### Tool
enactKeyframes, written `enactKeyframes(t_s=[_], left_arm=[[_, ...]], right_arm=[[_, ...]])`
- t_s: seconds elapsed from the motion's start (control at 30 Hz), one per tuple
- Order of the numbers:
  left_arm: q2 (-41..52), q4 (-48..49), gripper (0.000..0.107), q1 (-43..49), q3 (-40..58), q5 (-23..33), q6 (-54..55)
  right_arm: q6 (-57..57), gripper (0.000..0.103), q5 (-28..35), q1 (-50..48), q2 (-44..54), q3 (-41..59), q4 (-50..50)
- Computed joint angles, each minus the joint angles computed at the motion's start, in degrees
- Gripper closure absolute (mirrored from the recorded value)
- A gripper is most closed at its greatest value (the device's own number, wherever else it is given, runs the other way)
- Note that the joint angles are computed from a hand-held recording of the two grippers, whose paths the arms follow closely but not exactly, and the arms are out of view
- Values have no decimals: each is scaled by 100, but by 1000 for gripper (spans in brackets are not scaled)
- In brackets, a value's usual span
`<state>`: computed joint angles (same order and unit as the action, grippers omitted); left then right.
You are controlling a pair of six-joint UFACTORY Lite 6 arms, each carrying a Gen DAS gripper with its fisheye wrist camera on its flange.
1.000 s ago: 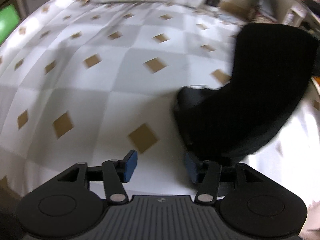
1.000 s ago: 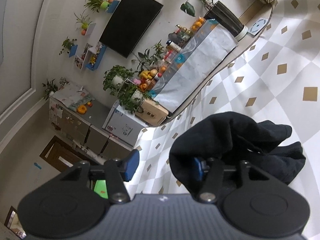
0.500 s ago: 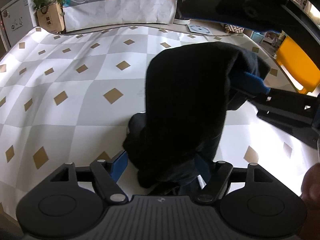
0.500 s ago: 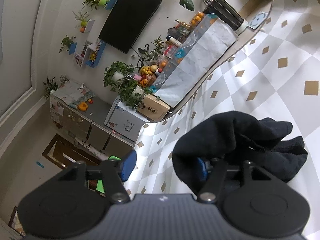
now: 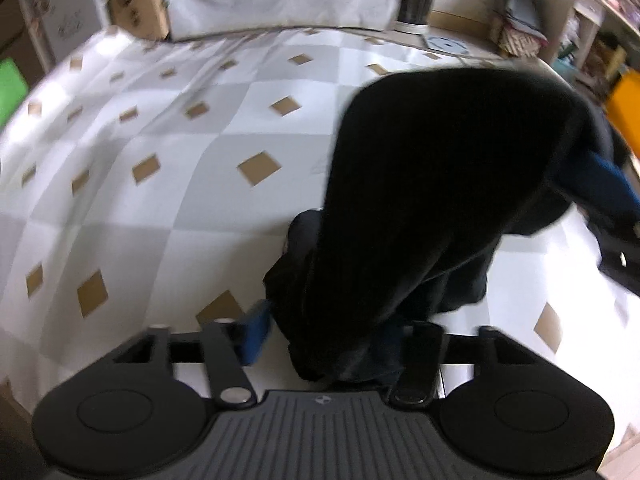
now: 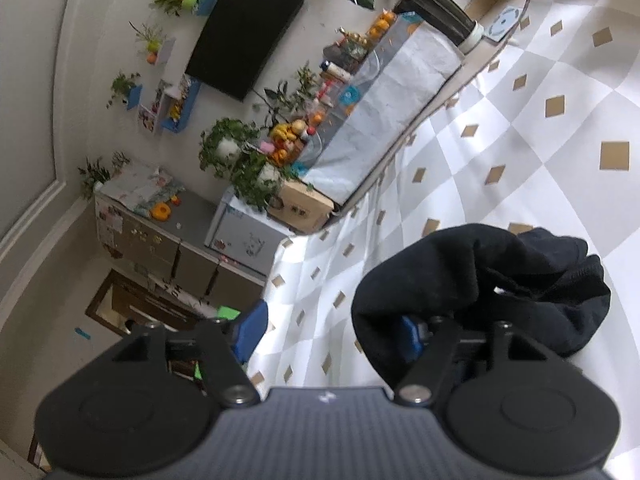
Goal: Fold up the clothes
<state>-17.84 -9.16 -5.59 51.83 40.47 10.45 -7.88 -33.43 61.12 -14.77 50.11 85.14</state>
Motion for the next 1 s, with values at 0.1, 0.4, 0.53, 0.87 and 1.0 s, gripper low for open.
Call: enactKeyframes(t_s=[0.1,0.4,0.53,0.87,1.0], left_arm=[[100,-33,67,412,13,-90,198],[770,198,69,1539,-113,-376,475],[913,194,67,1852,-209,-404,677],[468,-162,57,1726,-14,-184,1380],[443,-232,48,1540,274,-56,1490]], right_arm=[[-550,37,177,-49,136,182,482],[-1918,32,-274,80,158,350,2410],[-2422,31,-486,15,210,392,3301],[-2574,30,-274,-102,360,359,3632],[-2663,29,-282,-139,433,404,3727]])
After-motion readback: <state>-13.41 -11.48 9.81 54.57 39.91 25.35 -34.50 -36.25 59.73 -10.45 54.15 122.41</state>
